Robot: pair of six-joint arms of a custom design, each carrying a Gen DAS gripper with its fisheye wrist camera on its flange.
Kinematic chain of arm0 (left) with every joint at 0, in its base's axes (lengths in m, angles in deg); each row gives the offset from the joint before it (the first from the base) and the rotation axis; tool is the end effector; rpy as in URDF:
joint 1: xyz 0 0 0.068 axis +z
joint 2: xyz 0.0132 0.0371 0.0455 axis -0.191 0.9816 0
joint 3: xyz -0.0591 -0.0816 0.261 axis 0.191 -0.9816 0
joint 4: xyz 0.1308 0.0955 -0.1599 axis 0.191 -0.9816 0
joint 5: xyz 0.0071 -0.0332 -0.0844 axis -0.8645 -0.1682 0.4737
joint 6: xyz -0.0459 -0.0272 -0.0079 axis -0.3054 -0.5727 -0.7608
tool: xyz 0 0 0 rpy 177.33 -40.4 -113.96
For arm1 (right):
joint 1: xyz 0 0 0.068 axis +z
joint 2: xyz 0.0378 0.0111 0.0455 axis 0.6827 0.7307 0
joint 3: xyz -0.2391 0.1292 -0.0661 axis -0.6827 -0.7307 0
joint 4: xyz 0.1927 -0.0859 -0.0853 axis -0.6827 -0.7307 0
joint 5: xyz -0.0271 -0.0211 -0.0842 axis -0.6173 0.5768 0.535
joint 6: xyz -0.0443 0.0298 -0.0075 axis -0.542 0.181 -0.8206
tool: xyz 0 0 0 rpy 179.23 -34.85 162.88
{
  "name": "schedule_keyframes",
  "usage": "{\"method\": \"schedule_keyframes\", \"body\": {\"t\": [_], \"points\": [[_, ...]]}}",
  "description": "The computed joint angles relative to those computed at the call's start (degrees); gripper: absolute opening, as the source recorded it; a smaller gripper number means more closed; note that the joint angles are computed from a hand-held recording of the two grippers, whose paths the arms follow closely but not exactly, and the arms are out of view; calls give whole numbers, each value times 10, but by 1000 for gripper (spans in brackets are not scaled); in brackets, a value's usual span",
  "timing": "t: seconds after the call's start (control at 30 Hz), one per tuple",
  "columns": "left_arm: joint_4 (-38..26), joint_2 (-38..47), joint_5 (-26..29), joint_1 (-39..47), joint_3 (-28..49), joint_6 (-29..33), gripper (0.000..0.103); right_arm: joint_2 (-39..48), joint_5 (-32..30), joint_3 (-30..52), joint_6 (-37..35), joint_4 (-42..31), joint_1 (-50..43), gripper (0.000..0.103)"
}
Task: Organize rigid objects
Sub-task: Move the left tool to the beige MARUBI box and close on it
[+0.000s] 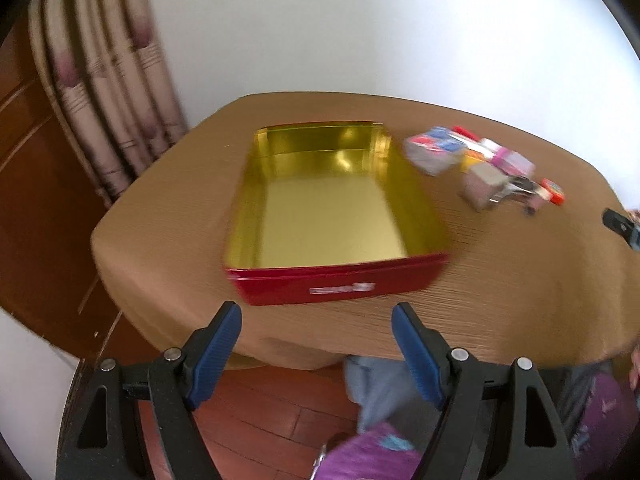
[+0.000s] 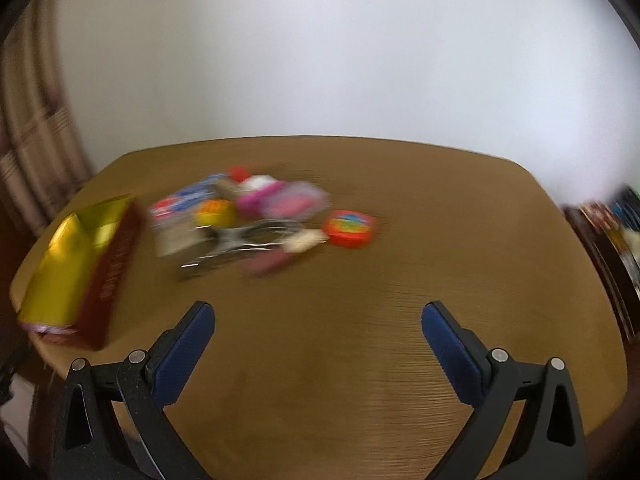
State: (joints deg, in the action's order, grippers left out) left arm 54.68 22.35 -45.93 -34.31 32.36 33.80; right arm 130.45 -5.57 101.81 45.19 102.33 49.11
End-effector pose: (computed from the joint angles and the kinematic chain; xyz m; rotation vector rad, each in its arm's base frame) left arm 0.2680 -0.1051 0.1638 0.1213 2.4557 0.0739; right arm 0.3452 0.0315 0.1040 0.4296 2.3710 0.0652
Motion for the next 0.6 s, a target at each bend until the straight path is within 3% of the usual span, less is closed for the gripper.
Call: {"method": "schedule_keyframes", "body": {"t": [0.13,0.3,0.43,0.6], "points": [[-27,12,39,-27,37,4,80,-16,3,-51,-12,20,-68,103],[-88,67,98,-48,147,-1,80,-2,53,-63,-49,30,-108,103],[-175,145,141,-53,293,-23,80,37,58,-49,-79,46,-128,103],[-306,288,135,-71,538,-53,80,91,22,-11,-91,41,-141,103]]}}
